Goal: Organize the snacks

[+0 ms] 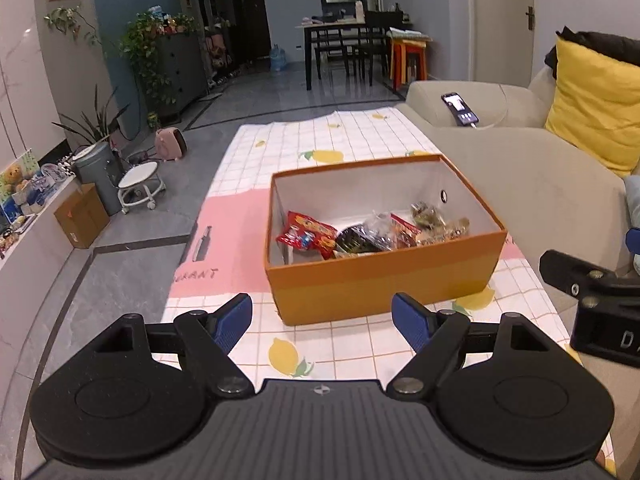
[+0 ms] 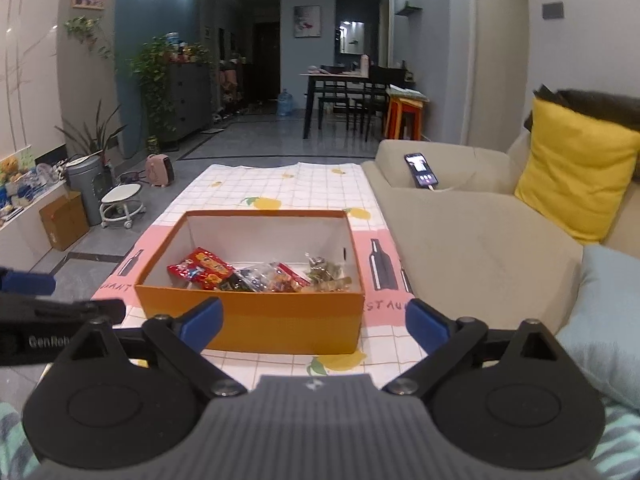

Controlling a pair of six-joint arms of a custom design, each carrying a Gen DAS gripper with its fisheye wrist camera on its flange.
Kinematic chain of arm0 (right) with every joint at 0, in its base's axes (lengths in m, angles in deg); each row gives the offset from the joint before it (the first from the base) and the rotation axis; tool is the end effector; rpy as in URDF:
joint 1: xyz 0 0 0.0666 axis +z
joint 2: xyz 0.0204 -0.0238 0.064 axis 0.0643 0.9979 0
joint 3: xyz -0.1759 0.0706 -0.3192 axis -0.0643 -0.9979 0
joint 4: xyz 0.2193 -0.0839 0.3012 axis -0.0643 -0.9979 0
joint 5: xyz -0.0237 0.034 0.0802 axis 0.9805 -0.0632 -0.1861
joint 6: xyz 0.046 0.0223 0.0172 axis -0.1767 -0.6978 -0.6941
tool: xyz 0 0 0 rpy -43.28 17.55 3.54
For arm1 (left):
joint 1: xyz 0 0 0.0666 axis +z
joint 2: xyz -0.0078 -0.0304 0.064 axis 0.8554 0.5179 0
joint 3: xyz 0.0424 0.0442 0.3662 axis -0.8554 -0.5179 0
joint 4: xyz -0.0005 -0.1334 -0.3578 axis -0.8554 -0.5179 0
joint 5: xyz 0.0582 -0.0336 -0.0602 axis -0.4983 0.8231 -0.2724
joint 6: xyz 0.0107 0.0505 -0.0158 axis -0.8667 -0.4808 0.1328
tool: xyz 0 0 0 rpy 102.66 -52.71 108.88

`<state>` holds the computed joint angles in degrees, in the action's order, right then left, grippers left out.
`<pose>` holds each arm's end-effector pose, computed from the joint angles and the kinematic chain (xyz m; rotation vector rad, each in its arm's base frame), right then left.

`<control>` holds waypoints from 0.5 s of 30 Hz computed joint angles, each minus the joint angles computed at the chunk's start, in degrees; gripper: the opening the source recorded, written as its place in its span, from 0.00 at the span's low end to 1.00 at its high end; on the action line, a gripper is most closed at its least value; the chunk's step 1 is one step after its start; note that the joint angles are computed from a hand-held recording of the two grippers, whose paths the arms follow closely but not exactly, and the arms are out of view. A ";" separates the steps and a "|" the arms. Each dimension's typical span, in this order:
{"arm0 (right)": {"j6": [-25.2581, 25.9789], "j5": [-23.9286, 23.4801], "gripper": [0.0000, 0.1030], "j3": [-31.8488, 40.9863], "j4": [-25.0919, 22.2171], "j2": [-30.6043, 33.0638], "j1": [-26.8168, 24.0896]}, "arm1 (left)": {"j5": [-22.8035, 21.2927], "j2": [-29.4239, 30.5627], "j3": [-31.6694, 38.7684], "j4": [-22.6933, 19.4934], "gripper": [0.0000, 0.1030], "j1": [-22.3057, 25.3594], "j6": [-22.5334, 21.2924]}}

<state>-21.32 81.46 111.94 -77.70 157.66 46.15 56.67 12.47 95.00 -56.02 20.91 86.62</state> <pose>0.3930 0.3303 0.4724 0.0845 2.1643 -0.0218 0.4245 -0.3116 0.4793 0.2137 2.2928 0.0471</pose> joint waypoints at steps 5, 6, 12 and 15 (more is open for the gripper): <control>-2.02 -1.38 0.93 -0.72 -0.57 -0.16 -0.54 | 1.05 1.00 0.82 -0.53 0.90 -0.20 -0.25; -2.06 -1.45 0.93 -0.86 -0.48 -0.17 -0.59 | 1.00 1.01 0.81 -0.64 0.90 -0.28 -0.35; -2.10 -1.71 0.93 -1.62 0.56 -0.41 -0.76 | 0.85 0.90 0.81 -0.99 0.90 -0.47 -0.27; -2.35 -1.70 0.93 -1.52 0.43 -0.49 -0.53 | 0.88 0.84 0.71 -0.99 0.90 -0.45 -0.24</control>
<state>-23.67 79.75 110.42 -77.27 157.17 45.62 57.55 13.32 95.71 -57.01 20.45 86.38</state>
